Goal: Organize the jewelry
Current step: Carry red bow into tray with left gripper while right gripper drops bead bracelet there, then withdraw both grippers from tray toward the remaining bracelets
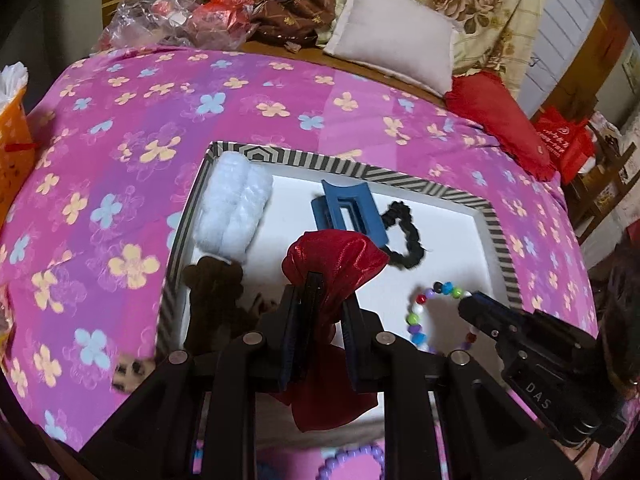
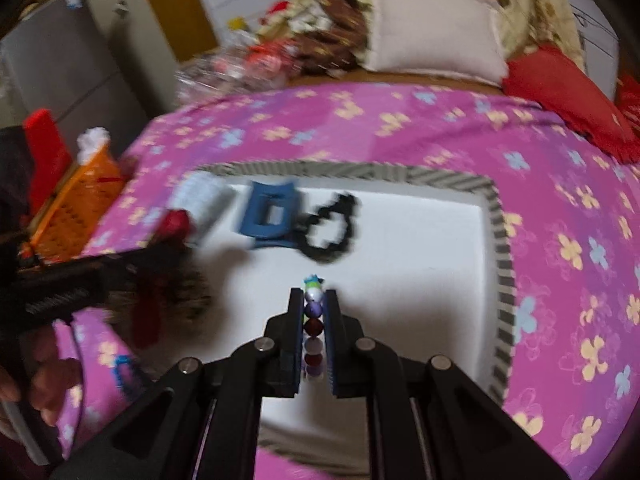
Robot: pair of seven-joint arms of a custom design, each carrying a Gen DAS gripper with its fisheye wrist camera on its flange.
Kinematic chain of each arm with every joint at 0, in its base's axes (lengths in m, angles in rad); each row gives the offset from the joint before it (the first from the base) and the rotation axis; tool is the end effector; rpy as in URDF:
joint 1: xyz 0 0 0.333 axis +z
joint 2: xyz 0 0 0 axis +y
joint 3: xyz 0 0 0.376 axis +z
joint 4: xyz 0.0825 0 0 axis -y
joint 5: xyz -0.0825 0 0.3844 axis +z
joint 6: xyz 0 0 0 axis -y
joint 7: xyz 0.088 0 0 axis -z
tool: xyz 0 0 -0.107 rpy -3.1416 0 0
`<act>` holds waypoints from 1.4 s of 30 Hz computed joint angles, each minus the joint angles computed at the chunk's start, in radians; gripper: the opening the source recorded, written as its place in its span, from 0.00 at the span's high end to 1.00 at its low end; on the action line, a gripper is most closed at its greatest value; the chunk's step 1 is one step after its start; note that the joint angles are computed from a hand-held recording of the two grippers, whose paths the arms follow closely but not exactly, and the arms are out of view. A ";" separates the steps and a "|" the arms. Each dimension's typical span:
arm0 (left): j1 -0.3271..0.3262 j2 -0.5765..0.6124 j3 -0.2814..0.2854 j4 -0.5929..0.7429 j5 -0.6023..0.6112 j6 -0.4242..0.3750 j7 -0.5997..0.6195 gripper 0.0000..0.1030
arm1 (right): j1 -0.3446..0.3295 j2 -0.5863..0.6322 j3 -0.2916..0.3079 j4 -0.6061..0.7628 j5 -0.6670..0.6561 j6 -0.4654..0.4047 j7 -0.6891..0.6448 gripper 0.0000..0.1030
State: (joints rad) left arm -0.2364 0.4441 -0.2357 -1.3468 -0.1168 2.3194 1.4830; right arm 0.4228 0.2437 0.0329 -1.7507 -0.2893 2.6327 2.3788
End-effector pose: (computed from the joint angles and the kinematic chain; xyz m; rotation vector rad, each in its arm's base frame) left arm 0.6916 -0.3073 0.5928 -1.7662 2.3415 -0.8536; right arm 0.6168 0.3074 0.5609 -1.6434 1.9089 -0.3970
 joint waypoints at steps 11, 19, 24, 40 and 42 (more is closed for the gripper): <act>-0.064 0.101 0.056 0.101 0.142 -0.017 -0.125 0.76 | -0.016 0.068 0.012 0.063 0.076 -0.081 -0.081 0.91; -0.057 0.103 0.045 0.104 0.158 -0.029 -0.128 0.64 | -0.017 0.071 0.016 0.048 0.132 -0.036 -0.118 0.68; -0.045 0.051 0.041 0.034 0.152 0.000 -0.123 0.63 | -0.006 0.037 0.011 0.008 0.126 -0.012 -0.104 0.68; -0.042 -0.284 0.030 -0.376 0.258 0.259 -0.125 0.63 | -0.008 -0.278 0.065 -0.283 -0.226 0.068 0.244 0.50; -0.046 -0.327 0.031 -0.429 0.292 0.275 -0.155 0.63 | -0.026 -0.322 0.093 -0.316 -0.274 0.051 0.288 0.47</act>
State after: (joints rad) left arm -0.2825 0.1169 -0.2049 -1.7762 0.1749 2.5947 1.3282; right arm 0.3969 -0.0778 0.1261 -2.0670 -0.5634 2.6833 2.6666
